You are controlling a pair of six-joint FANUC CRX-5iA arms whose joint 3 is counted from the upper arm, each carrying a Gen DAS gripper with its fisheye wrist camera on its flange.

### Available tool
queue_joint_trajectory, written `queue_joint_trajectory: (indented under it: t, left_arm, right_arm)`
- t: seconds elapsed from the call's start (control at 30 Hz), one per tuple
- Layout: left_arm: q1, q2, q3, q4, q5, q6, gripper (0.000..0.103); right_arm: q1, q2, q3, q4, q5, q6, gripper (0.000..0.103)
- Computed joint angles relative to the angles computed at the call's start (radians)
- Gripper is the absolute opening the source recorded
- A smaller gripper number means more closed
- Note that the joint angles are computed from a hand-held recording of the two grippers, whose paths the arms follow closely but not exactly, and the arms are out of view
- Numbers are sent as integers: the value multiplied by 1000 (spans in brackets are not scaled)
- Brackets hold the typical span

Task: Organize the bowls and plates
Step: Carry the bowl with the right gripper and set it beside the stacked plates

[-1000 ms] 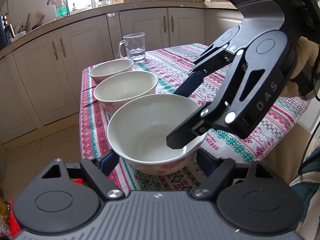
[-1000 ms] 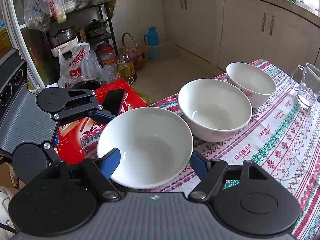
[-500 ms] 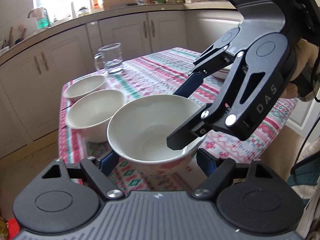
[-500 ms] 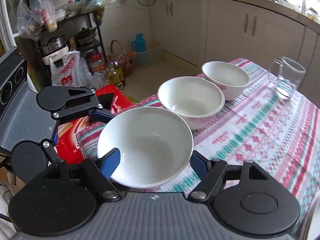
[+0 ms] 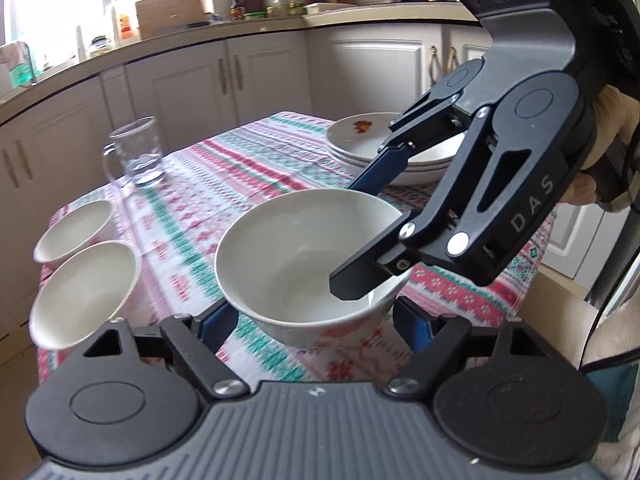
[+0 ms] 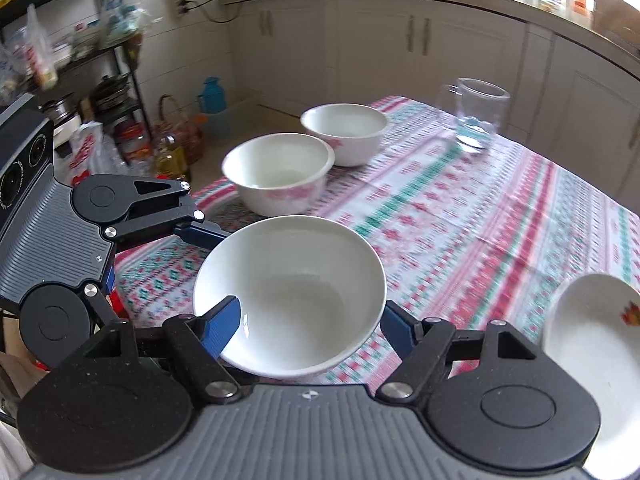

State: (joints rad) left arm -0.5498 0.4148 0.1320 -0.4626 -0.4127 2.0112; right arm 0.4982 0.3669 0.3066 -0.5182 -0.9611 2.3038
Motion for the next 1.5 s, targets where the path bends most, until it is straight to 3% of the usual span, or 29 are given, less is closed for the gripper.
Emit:
queue_joint_trajectory:
  t: [0.23,0.67,0.73,0.8,1.07,1.3,1.5]
  left_arm:
    - [10,34,17,77,26,-92,84]
    - [22,50,20,131,21,-134,84]
    - [16,47,22,103,20,-112,84]
    - [13,42,17,88,25,-97,85]
    - [3,6,-6,28,-4,-14,86]
    - [-22,-26,-9,-100,-68,136,90]
    - [-48,-56,-12,-239,-131,300,90]
  right_arm:
    - [-21,-2,-12,17,11,-26,81]
    - [-25,15,-1,9,4,-32,84]
    - [-24,14,-3,8,8,-29,98]
    - [-26,7,-11,-4,22,-21,103]
    - [7,-15,-38,77,77,-116,103]
    - [113,-59,-153,383,279,-398,103]
    - [133,-64,-140,364,297,-292,103]
